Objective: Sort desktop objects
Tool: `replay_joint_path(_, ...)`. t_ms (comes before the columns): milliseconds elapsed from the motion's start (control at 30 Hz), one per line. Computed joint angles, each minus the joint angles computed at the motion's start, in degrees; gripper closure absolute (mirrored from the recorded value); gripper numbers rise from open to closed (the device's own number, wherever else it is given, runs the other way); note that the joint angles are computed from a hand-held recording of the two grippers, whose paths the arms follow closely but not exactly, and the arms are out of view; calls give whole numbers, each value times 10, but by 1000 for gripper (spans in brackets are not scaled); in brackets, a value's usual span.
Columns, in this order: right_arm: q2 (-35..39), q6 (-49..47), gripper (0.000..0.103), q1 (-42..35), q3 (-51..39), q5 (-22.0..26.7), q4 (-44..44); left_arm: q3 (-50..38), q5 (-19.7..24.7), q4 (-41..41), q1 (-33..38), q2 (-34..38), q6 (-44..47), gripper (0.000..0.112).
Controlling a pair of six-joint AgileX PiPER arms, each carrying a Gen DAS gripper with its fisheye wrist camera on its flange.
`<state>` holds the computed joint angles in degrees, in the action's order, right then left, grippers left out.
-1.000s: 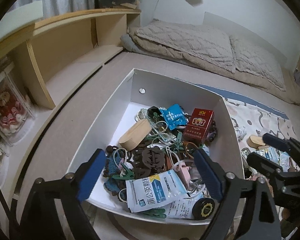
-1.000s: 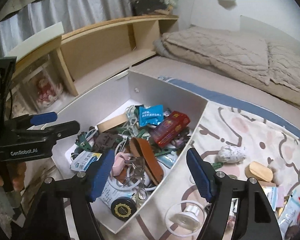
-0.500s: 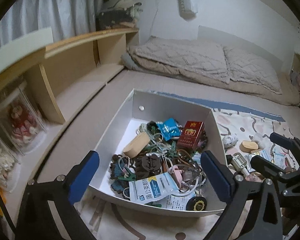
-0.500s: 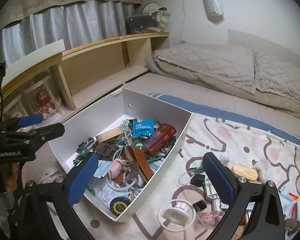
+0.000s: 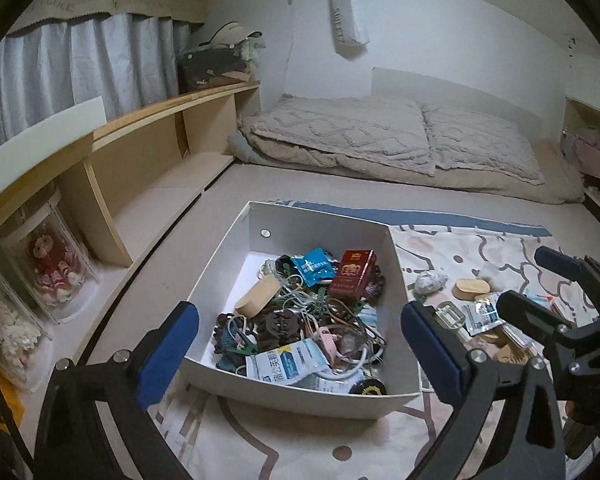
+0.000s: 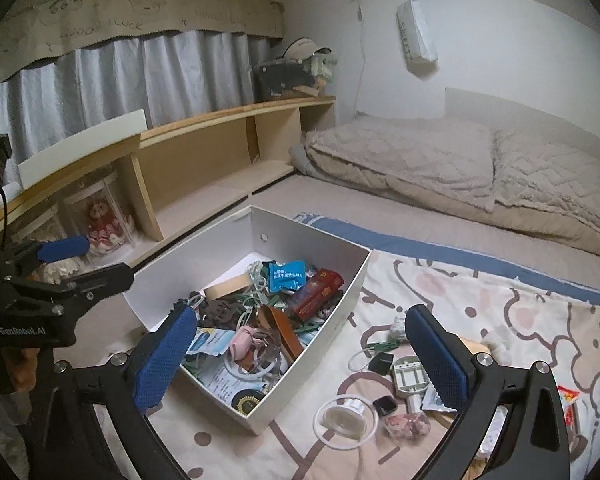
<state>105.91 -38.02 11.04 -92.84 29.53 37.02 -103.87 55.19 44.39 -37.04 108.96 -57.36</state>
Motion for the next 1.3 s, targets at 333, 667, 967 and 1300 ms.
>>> replay_joint_path(333,-75,-83,0,-17,106,-26,56,25,2,18,-51,-24,-21,10)
replay_joint_path(667,-114,-128,0,-33,170,-38,93,70,5,38,-98,-51,-74,10)
replay_joint_path(967,-147,-169,0,-53,220,-36,125,107,25,69,-134,-61,-115,10)
replay_joint_path(1300,-167,-186,0,-61,248,-40,134,135,45,88,-154,-68,-150,10)
